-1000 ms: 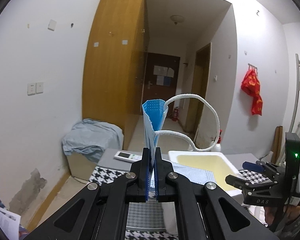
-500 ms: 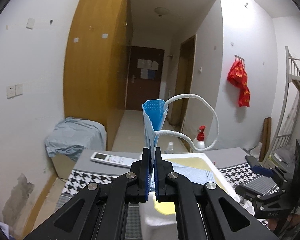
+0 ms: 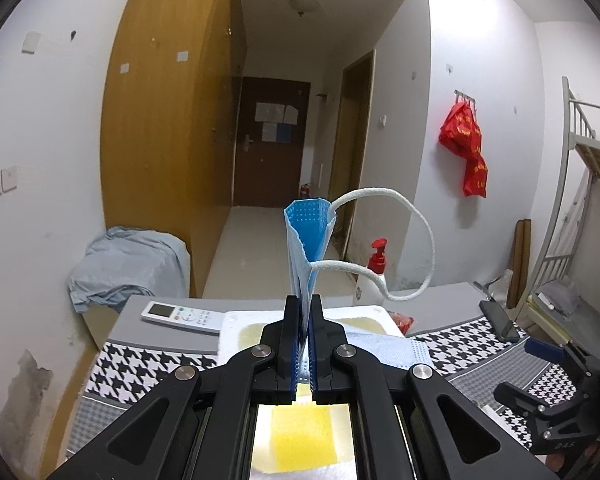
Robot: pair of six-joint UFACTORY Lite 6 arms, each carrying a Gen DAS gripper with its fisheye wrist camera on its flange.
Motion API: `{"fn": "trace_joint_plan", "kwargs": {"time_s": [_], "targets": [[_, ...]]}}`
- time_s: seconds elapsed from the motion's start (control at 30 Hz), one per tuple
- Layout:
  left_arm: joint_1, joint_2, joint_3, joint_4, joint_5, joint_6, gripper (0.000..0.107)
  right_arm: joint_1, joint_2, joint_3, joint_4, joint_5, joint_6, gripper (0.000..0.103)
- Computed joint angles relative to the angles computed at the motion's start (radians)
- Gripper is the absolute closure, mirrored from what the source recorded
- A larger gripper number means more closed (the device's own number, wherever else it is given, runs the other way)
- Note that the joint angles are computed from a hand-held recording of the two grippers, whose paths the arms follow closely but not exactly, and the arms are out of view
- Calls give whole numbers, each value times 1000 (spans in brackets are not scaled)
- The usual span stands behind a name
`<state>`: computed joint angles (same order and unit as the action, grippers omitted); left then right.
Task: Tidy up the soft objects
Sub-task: 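Lower the blue mask into the foam box and open the left gripper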
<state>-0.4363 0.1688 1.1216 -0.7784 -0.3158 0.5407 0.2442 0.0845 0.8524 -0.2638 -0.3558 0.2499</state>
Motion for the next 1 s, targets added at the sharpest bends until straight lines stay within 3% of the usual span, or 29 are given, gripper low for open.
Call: {"fn": "trace_joint_plan", "kwargs": {"time_s": [0.37,0.53,0.63,0.7,0.87,1.0], "targets": [[-5,159,145,-201,37,195,103,-54,14,-20,-33,-28,31,3],[-21,197,190,-389,17,400,100,-59,23,-23,-16,-26,21,3],[-29,202,194,-444,-2,461,75,-58,21,-29,-12,-26,16,3],[-38,191,178,-435,-31,441,49,-58,20,-32,-8,-27,18,3],[-49,133,110,-357,-63,349,20,-47,6,-36,30,-11,-17,3],[-72,39,14,-251,-93,236,5,-36,-54,-77,88,-5,-63,3]]}}
